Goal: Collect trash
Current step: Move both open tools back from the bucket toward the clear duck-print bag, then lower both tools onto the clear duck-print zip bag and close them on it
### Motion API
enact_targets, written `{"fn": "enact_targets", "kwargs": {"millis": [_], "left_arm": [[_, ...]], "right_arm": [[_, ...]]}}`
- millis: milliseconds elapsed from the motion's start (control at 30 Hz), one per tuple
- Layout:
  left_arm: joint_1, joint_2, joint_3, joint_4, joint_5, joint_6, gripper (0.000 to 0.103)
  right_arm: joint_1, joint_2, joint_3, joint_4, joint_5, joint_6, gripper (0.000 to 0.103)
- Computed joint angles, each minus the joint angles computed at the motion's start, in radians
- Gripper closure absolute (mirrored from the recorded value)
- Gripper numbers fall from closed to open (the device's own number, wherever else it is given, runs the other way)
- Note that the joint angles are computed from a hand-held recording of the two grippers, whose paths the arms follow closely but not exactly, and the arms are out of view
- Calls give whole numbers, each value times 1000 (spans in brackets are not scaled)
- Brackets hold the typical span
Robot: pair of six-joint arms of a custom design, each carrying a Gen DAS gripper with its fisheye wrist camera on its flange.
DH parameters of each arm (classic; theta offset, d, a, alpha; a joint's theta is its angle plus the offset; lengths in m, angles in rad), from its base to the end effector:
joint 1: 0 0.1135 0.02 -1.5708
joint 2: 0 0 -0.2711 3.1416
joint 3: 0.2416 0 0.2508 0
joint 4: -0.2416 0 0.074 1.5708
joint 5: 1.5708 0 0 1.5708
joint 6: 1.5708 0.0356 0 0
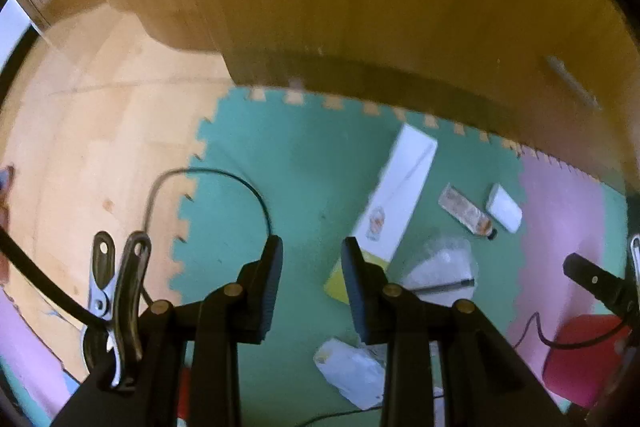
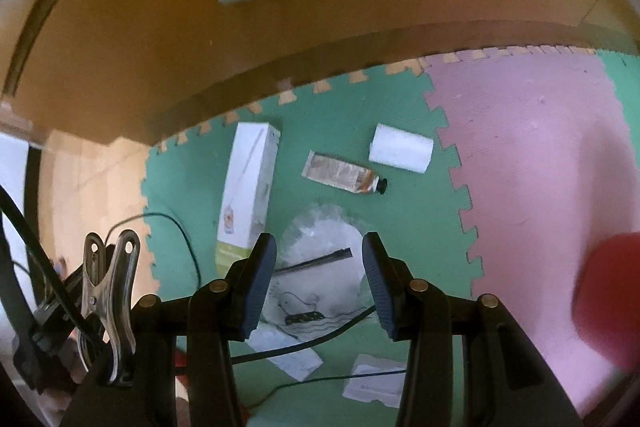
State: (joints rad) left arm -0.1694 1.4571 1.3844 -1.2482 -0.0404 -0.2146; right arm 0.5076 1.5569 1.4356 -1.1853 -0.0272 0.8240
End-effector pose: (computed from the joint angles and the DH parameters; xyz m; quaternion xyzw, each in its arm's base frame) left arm 0.2600 -0.0430 0.3188 -0.0249 0.9917 -0.0041 0.1261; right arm 0.2563 0.1437 0.3089 0.1544 0.9791 0.0920 0.0953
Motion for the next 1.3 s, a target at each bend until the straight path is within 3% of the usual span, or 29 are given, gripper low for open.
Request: {"fn": "enact_targets", "kwargs": {"millis": [167,367,767,1300], "left_arm": [[-7,-9,-94,22,65,-19,67],[-26,-12,-185,52,130,-53,62],[-113,7,-339,138,179,-80,54],[-145,68,-533,330,261,-129,53]], "right_arm": [[5,11,-69,29,-21,-46,57],[4,26,-198,106,-132,-29,57],[58,118,-324,194,-161,-58,57],[62,146,-509,429,-224,13,57]]}}
